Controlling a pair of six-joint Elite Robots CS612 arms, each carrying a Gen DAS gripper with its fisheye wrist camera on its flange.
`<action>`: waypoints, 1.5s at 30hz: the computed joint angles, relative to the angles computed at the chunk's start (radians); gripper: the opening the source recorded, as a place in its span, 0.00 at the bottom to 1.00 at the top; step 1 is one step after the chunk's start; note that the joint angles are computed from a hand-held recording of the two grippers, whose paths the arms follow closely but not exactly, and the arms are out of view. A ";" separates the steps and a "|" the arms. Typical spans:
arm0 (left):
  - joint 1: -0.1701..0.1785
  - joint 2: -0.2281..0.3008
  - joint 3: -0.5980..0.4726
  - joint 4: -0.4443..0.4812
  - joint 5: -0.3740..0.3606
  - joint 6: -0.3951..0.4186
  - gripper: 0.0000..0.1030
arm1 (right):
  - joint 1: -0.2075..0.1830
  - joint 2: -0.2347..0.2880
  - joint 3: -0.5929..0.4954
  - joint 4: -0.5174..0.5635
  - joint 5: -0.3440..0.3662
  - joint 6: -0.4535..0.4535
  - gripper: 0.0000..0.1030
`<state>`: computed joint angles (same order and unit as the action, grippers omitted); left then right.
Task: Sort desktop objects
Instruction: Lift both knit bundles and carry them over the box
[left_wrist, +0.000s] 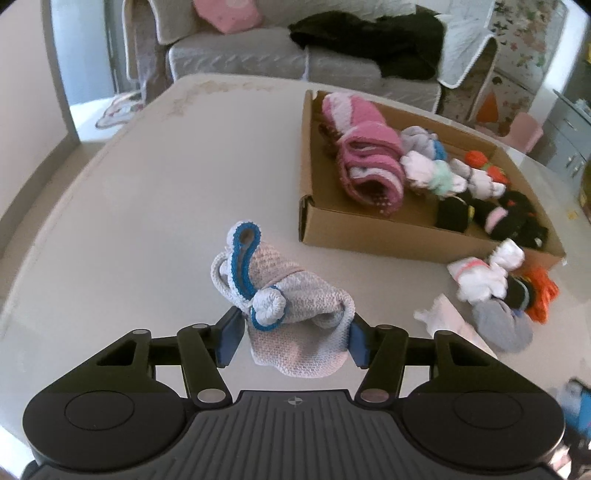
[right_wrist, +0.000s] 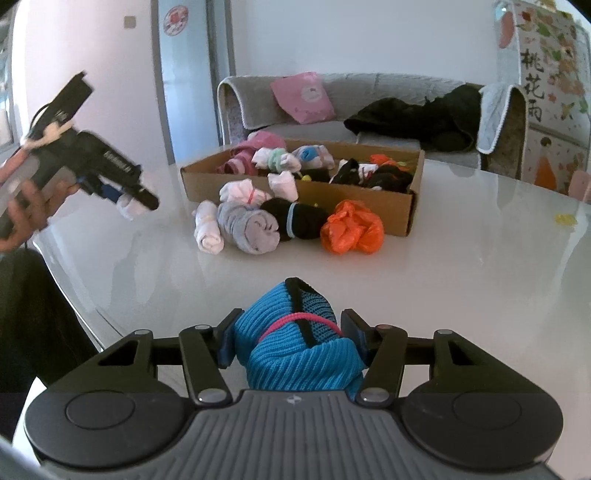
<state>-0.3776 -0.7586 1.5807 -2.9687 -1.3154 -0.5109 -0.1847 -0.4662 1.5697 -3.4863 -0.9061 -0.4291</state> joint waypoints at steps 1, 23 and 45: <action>-0.004 -0.007 0.012 -0.015 0.009 0.013 0.62 | -0.002 -0.002 0.002 -0.004 0.002 0.011 0.52; -0.033 -0.106 0.061 -0.243 0.046 0.210 0.62 | -0.028 -0.033 -0.129 -0.054 0.033 0.352 0.52; -0.021 0.023 -0.278 -0.084 -0.032 0.248 0.62 | 0.033 0.035 -0.434 0.163 0.048 0.445 0.52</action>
<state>-0.3987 -0.7352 1.3025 -3.0523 -1.3475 -0.2633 -0.1518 -0.4314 1.1355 -3.3233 -0.8578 0.0160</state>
